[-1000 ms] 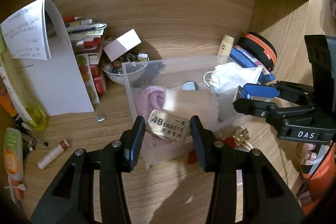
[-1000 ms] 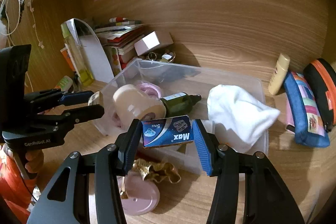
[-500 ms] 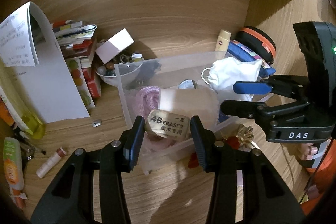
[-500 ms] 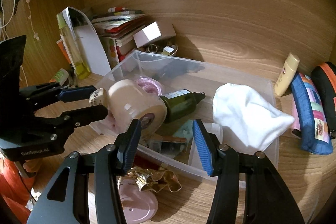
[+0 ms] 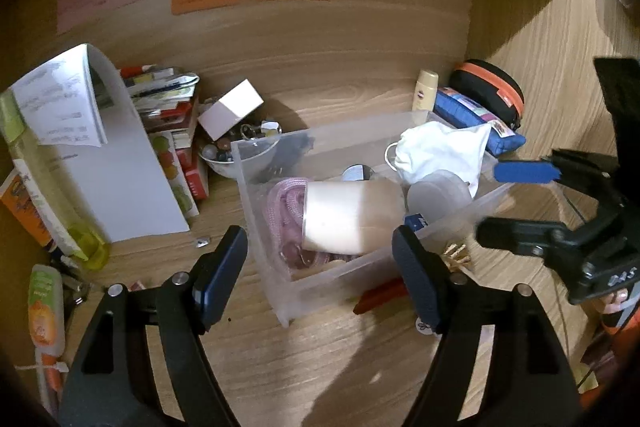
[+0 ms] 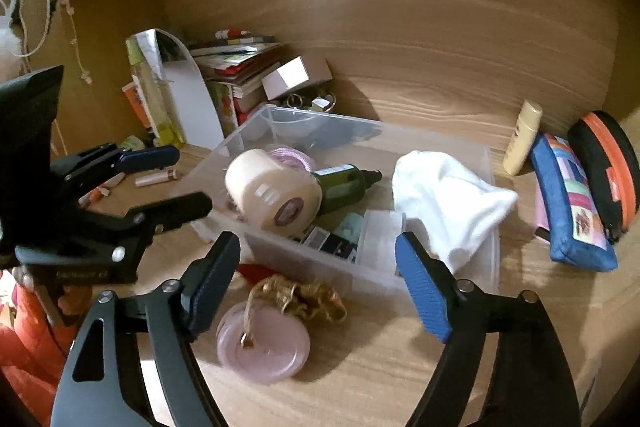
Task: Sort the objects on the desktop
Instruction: 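Move both grippers toward the red pouch and pink compact, then grasp the red velvet pouch with the left gripper while the right grasps the pink round compact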
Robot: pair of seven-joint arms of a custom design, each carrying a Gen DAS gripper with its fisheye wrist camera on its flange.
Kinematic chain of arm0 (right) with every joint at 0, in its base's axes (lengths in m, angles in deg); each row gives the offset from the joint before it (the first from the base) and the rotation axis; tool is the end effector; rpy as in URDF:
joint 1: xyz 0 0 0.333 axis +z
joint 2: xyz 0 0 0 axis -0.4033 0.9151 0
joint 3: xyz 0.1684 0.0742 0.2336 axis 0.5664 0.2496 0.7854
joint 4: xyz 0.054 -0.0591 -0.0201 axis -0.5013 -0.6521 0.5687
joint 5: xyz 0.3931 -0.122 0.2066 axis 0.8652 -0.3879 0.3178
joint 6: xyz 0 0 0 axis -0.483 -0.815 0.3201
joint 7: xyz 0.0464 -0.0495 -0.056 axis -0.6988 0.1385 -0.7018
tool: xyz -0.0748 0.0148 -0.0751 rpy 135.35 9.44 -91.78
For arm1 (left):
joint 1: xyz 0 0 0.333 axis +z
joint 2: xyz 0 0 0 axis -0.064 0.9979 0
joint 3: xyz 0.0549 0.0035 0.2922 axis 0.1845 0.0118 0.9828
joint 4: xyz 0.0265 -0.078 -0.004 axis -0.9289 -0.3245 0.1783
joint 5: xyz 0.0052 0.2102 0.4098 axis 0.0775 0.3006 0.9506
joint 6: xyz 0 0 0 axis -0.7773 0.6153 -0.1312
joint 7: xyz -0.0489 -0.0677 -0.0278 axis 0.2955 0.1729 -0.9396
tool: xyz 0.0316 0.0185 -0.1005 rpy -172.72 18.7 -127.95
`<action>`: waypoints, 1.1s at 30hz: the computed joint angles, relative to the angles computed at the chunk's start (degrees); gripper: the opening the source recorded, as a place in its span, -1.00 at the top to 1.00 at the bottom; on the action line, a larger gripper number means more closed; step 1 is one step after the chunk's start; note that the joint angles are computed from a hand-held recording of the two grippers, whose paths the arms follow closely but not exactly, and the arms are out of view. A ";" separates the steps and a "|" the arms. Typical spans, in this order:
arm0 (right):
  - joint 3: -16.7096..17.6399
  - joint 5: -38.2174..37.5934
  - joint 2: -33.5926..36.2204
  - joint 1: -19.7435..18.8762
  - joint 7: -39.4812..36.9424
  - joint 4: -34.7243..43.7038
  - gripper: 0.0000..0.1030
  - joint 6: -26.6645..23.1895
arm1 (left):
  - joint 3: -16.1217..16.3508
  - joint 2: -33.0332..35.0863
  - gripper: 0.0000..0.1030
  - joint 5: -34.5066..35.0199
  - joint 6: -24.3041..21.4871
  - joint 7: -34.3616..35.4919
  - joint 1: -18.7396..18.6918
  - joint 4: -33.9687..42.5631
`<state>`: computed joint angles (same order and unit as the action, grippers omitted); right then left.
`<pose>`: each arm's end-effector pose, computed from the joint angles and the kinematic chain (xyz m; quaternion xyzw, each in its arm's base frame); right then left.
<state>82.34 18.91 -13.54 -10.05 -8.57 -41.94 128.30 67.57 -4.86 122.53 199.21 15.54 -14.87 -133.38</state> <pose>0.6977 0.3342 0.4149 -0.8439 0.3427 -0.1107 0.3977 0.6151 -0.2537 0.4121 -0.6331 0.6361 -0.3165 0.3072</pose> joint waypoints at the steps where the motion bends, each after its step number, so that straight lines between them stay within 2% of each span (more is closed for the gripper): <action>1: 0.44 0.88 -0.86 -0.56 -0.74 -1.08 -0.54 0.03 | 0.01 -0.36 -0.49 0.27 -0.10 -0.58 -0.08 -0.33; 5: 1.03 4.61 -3.44 -1.74 -3.52 -4.44 -0.60 -1.28 | -0.48 -2.25 -0.58 1.37 -0.44 -2.94 0.16 -2.22; 9: 0.13 6.02 -4.11 -0.97 -4.38 -6.09 -0.60 -2.87 | -1.39 -3.71 -0.59 0.50 -0.44 -3.35 0.86 -4.20; 16: -1.90 2.01 0.47 0.74 1.49 -2.30 -0.59 -10.04 | -2.58 -4.89 -0.61 -4.35 -1.31 -0.76 1.70 -6.85; 22: -1.63 -0.57 2.43 1.53 2.46 -0.66 -0.57 -10.92 | -2.89 -3.74 -0.61 -10.24 -1.04 4.29 1.72 -7.22; 24: -1.69 -1.38 2.79 1.81 2.96 -0.42 -0.35 -10.38 | -2.82 -2.86 -0.61 -12.15 -1.10 6.25 1.44 -6.70; 26: -1.73 -1.98 2.98 1.73 3.47 -0.20 -0.22 -10.65 | -2.71 -1.78 -0.61 -14.91 -0.85 9.00 1.14 -6.02; 33: -1.53 -0.68 1.63 0.08 3.08 -1.99 -0.22 -10.17 | -2.09 2.28 -0.61 -23.69 -0.88 18.10 -0.69 -2.67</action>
<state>80.81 18.23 -11.91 -9.97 -5.49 -43.93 118.12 65.48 -2.59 98.84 198.33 33.65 -15.56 -136.05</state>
